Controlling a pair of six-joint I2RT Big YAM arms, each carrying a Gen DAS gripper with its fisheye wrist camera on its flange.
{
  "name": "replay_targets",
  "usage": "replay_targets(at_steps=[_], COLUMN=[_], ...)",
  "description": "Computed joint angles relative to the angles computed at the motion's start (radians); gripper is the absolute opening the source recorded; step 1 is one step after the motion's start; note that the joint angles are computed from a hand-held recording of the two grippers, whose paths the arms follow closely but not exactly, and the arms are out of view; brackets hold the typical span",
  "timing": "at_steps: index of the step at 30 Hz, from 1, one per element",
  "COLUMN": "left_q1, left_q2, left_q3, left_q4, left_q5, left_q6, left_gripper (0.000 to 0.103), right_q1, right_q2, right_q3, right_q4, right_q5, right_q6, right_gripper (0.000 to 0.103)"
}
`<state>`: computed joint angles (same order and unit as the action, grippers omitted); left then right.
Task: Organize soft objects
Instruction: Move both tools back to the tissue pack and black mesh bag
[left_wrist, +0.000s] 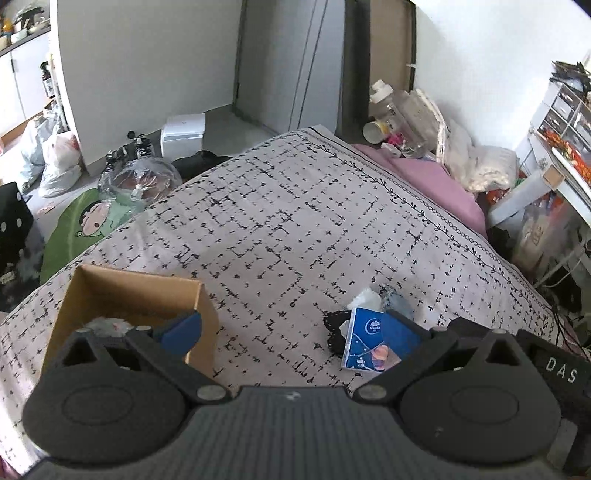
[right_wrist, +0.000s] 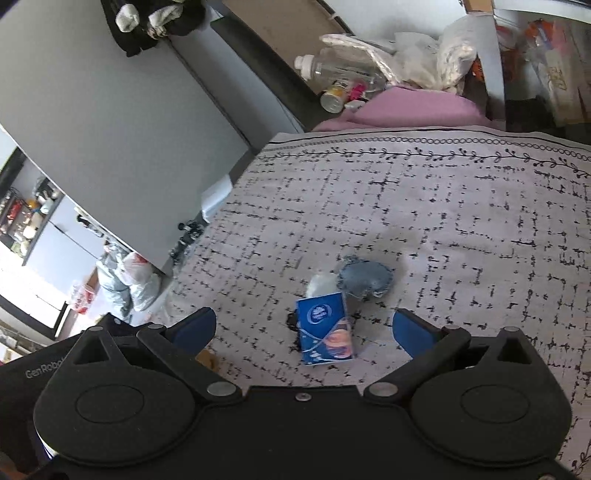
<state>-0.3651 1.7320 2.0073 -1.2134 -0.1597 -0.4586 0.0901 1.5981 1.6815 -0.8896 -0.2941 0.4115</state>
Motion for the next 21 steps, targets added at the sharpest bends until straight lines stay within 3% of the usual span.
replay_targets(at_steps=[10,17,21], left_q1=[-0.003,0.000,0.014], left_q2=[0.045,0.073,0.078], left_q3=[0.014,0.013,-0.005], left_q4=[0.038,0.064,0.085], left_q5=[0.035,0.066,0.095], left_q6=[0.046,0.029,-0.016], left_gripper=[0.102,0.099,0.086], right_q1=[-0.020,-0.019,-0.015], right_q2=[0.032,0.069,0.104], right_q3=[0.006,0.021,0.037], right_q4=[0.016,0.002,-0.020], right_q5=[0.009,-0.004,-0.027], right_q6=[0.030,0.065,0.090], right_gripper=[0.102,0.094,0.086])
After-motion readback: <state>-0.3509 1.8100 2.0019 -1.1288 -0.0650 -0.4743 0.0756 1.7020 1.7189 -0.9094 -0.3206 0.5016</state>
